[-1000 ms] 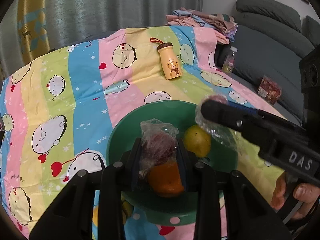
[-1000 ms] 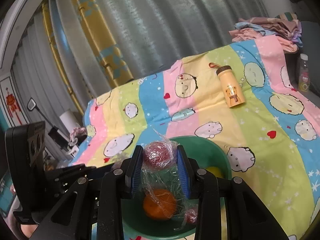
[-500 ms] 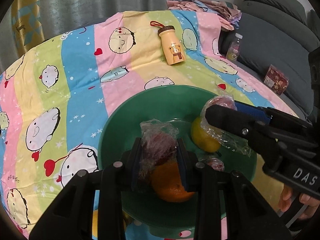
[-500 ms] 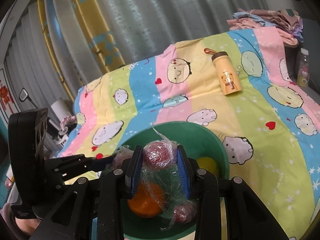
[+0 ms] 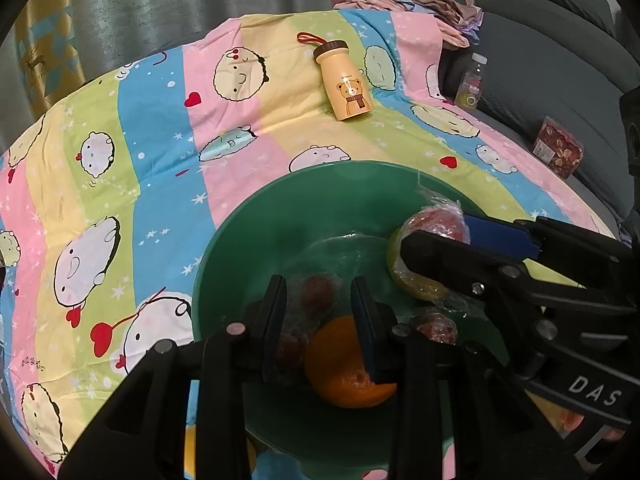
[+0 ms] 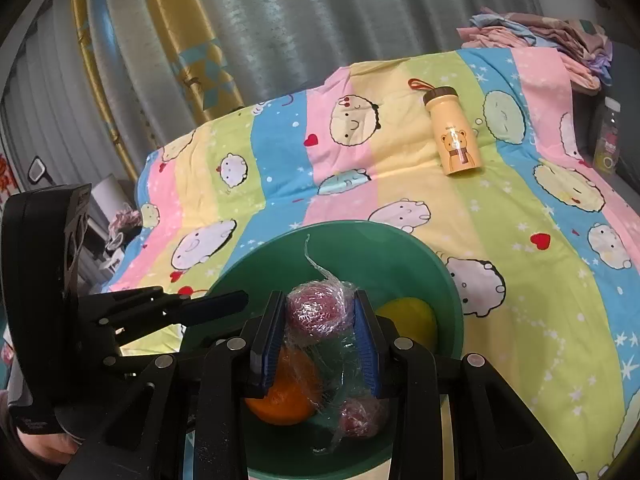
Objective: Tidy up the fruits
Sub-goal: 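Open the right gripper and withdraw it from the basin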
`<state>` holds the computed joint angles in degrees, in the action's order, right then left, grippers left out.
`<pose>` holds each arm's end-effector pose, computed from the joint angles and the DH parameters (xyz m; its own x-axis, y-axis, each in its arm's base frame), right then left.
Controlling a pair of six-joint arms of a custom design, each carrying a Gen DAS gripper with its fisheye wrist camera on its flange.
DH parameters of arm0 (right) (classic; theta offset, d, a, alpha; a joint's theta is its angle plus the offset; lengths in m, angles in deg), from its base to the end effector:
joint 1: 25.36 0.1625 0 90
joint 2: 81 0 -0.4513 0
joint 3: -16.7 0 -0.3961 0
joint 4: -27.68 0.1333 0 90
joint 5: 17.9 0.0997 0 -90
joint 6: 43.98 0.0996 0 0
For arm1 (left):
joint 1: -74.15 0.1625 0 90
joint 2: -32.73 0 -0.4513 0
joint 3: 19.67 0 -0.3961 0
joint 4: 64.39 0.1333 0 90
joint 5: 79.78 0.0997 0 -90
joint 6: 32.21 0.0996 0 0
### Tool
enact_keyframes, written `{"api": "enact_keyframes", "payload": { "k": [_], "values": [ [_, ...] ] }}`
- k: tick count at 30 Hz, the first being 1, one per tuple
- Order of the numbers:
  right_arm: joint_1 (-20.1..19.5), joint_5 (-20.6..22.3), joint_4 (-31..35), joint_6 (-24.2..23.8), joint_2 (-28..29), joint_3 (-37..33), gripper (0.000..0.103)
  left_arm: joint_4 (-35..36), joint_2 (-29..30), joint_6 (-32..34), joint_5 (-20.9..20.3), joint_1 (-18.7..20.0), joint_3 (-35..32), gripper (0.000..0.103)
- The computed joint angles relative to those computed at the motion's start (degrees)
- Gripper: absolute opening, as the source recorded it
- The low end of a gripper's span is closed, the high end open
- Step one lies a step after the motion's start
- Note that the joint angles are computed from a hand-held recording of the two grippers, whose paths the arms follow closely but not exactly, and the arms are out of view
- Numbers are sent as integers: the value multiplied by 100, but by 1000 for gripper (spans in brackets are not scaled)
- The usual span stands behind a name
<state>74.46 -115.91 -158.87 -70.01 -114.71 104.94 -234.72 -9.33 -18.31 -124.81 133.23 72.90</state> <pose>0.2448 -0.7141 0.0838 -0.8355 -0.3904 0.3868 -0.5490 0.6240 -0.5561 -0.1893 -0.7125 0.1476 -0.6574 0.2390 -0.7147 0.6219 0.7076 -0.3354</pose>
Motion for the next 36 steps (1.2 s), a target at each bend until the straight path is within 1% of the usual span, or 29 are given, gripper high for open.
{"api": "enact_keyframes", "payload": {
  "k": [10, 11, 12, 13, 15, 16, 17, 19, 20, 21, 22, 23, 29, 32, 34, 36],
  "values": [
    [25, -105, -116, 102, 13, 11, 36, -60, 35, 78, 83, -21, 2, 34],
    [25, -124, -147, 143, 16, 11, 37, -74, 41, 82, 108, -25, 2, 36],
    [15, -107, -146, 182, 7, 12, 42, -107, 44, 92, 138, -31, 11, 43],
    [3, -76, -156, 212, -5, 24, 46, -138, 40, 91, 146, -35, 25, 53],
    [-10, -63, -261, 305, -16, 51, 64, -221, 15, 70, 133, -34, 67, 61],
    [-15, -44, -337, 321, -23, 74, 66, -249, -4, 58, 119, -33, 88, 61],
    [-21, -11, -371, 320, -36, 93, 67, -270, -12, 54, 127, -34, 101, 62],
    [-28, 55, -433, 326, -62, 127, 67, -343, -36, 36, 161, -49, 134, 68],
    [-33, 83, -472, 342, -70, 139, 67, -380, -58, 19, 144, -56, 161, 70],
    [-43, 124, -491, 366, -86, 156, 67, -423, -82, -2, 133, -65, 192, 74],
    [-53, 162, -492, 390, -98, 165, 67, -467, -98, -18, 135, -75, 223, 81],
    [-66, 207, -504, 433, -111, 176, 68, -542, -130, -32, 130, -93, 279, 84],
    [-87, 328, -640, 527, -200, 284, 71, -1161, -431, -29, 100, -219, 748, 89],
    [-97, 438, -670, 536, -263, 363, 71, -1540, -711, -186, 195, -266, 1132, 90],
    [-96, 516, -661, 537, -298, 404, 71, -1741, -883, -296, 406, -292, 1386, 90],
    [-94, 614, -658, 522, -331, 447, 71, -1823, -1065, -492, 738, -317, 1678, 90]
  ]
}}
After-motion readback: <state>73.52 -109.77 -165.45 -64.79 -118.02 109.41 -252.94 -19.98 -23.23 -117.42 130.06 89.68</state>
